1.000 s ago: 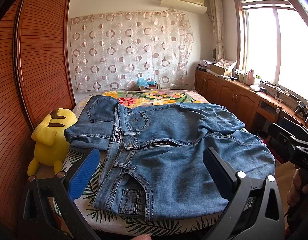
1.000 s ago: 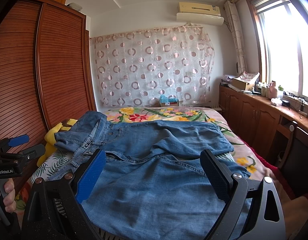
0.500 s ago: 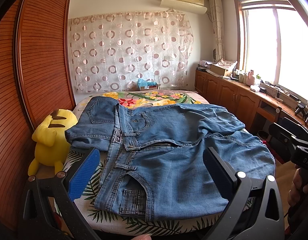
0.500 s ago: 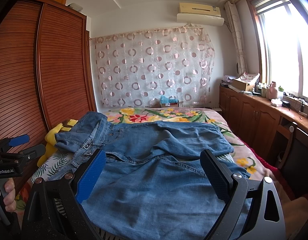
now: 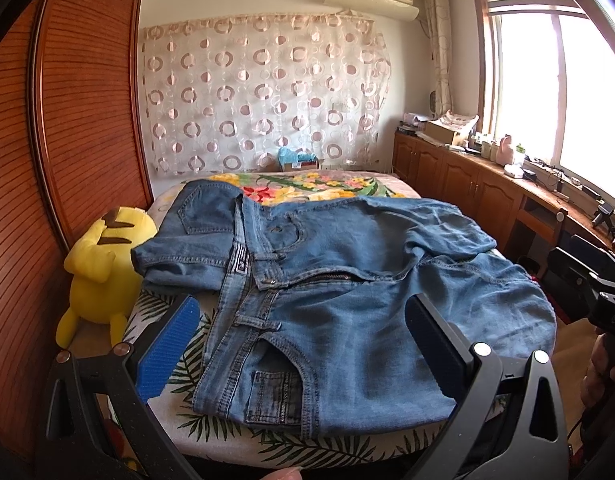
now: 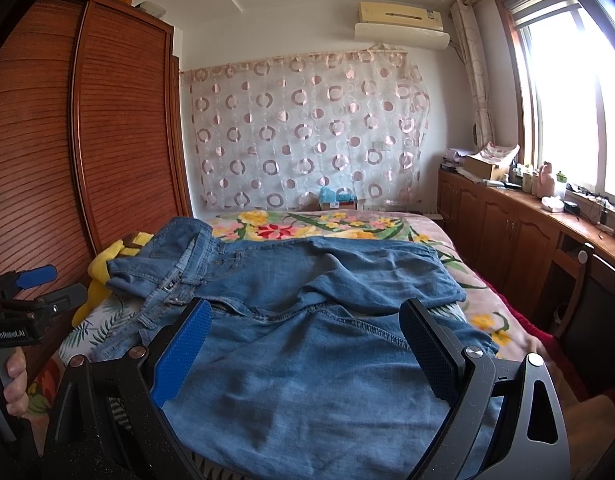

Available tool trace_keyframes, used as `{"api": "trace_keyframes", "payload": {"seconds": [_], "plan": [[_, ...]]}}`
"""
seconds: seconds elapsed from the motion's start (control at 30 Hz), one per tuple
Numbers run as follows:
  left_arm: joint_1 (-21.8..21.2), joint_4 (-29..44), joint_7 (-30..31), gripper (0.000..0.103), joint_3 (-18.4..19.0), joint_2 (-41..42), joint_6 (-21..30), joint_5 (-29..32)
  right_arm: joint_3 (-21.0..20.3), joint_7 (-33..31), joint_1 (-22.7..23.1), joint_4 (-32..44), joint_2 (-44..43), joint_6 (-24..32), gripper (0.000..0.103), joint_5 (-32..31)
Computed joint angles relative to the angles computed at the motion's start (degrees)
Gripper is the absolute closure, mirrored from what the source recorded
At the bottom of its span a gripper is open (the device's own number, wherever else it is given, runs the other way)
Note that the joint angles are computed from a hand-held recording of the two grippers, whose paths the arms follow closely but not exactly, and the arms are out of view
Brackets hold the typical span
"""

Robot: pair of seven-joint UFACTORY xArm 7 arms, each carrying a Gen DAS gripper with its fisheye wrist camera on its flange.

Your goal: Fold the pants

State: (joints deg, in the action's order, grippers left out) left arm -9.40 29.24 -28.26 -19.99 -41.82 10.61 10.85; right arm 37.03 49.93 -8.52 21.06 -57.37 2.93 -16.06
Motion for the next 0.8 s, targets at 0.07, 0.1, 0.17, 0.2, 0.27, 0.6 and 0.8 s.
{"api": "trace_keyframes", "payload": {"seconds": [0.07, 0.1, 0.17, 0.2, 0.27, 0.6, 0.8], "plan": [[0.20, -0.25, 0.16, 0.000, 0.37, 0.66, 0.16, 0.04, -0.44, -0.60, 0.38, -0.19, 0.63, 0.52, 0.008, -0.26], [0.11, -0.10, 0.19, 0.000, 0.52, 0.85, 0.63, -0.04, -0.59, -0.76, 0.56, -0.28, 0.72, 0.94, 0.008, -0.34], [0.17, 0.22, 0.10, 0.000, 0.69, 1.69, 1.39, -0.15, -1.01, -1.04, 0.94, -0.49, 1.07, 1.68, 0.008, -0.51], [0.24, 0.10, 0.13, 0.000, 0.88, 2.02, 1.48, -0.10, -1.33, -1.14, 1.14, -0.58, 1.28, 2.07, 0.008, -0.57], [0.44, -0.11, 0.05, 0.000, 1.07, 2.45, 1.76, 0.01, -2.22, -1.42, 1.72, -0.72, 1.81, 2.74, 0.008, -0.66], [0.57, -2.83, 1.53, 0.000, 4.23, 3.86, 1.22, -0.10, -6.17, -3.77, 4.16, -0.06, 2.63, 7.94, 0.008, -1.92], [-0.74, -5.88, 5.32, 0.000, 8.69, 4.21, 0.45, -2.10, -7.13, -4.16, 5.63, 0.43, 2.66, 12.29, 0.008, -2.84]]}}
